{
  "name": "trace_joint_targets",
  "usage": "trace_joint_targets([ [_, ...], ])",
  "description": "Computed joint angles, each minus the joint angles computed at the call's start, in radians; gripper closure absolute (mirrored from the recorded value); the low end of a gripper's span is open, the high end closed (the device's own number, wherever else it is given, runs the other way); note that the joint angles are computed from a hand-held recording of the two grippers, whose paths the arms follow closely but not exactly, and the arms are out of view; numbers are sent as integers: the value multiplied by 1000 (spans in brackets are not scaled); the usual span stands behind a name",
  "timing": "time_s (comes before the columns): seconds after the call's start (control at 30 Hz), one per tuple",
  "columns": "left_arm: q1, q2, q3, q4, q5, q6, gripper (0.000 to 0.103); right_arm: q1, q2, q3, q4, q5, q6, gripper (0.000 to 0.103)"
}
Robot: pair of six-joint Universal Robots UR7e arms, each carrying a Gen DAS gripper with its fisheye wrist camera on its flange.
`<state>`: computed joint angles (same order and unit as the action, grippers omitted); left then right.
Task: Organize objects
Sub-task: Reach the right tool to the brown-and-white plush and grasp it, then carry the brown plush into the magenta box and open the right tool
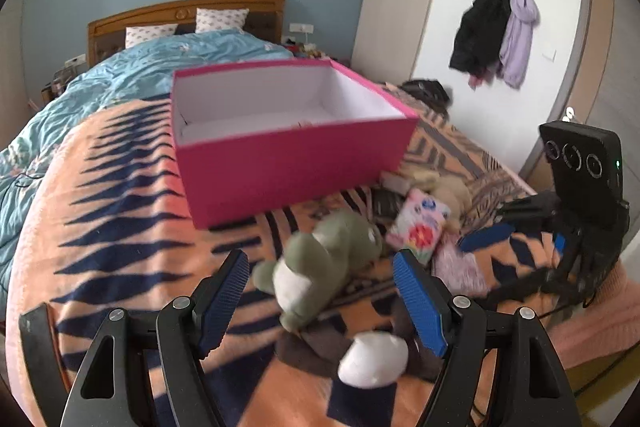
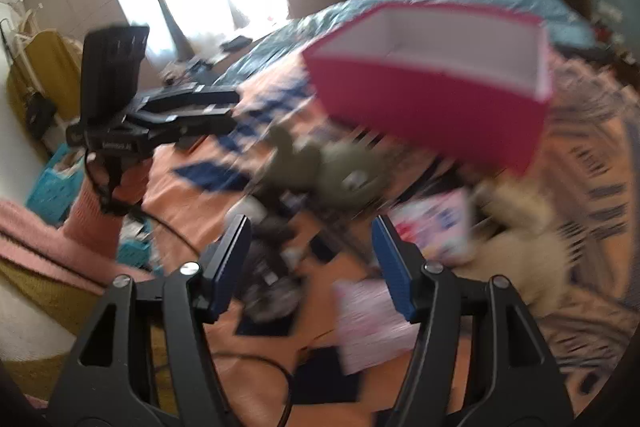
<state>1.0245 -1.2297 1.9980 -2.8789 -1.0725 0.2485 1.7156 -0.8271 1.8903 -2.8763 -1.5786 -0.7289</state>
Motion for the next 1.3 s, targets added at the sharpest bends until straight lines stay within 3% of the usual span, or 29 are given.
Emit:
trace_joint_targets([
  [0.13, 5, 12, 18, 23, 23, -30, 27, 3, 45, -12, 89, -1, -32, 39],
  [0.3, 20, 12, 33, 37, 8, -66, 26, 10, 75, -2, 78, -53, -35, 39],
  [0.37, 25, 11, 35, 40, -5, -70, 27, 10, 79, 6, 43, -73, -38, 51],
  [0.7, 23, 25, 36, 73, -42, -38, 27, -36, 52, -40, 25, 32, 89, 62],
  [0.8, 26, 40, 29, 95, -20, -46, 27, -59, 51, -60, 29, 59, 136, 67],
  [0.97, 43, 53, 25, 89, -38, -55, 34, -62, 57, -71, 6, 59, 151, 64],
  [1.1, 37, 55, 27, 85, -35, -49, 38, -51, 57, -49, -27, 42, 131, 42],
  [1.2, 32, 58, 23, 97, -41, -49, 43, -48, 78, -56, -42, 26, 126, 42],
  [1.3, 22, 59, 26, 101, -31, -54, 47, -46, 97, -65, -56, 31, 120, 49],
])
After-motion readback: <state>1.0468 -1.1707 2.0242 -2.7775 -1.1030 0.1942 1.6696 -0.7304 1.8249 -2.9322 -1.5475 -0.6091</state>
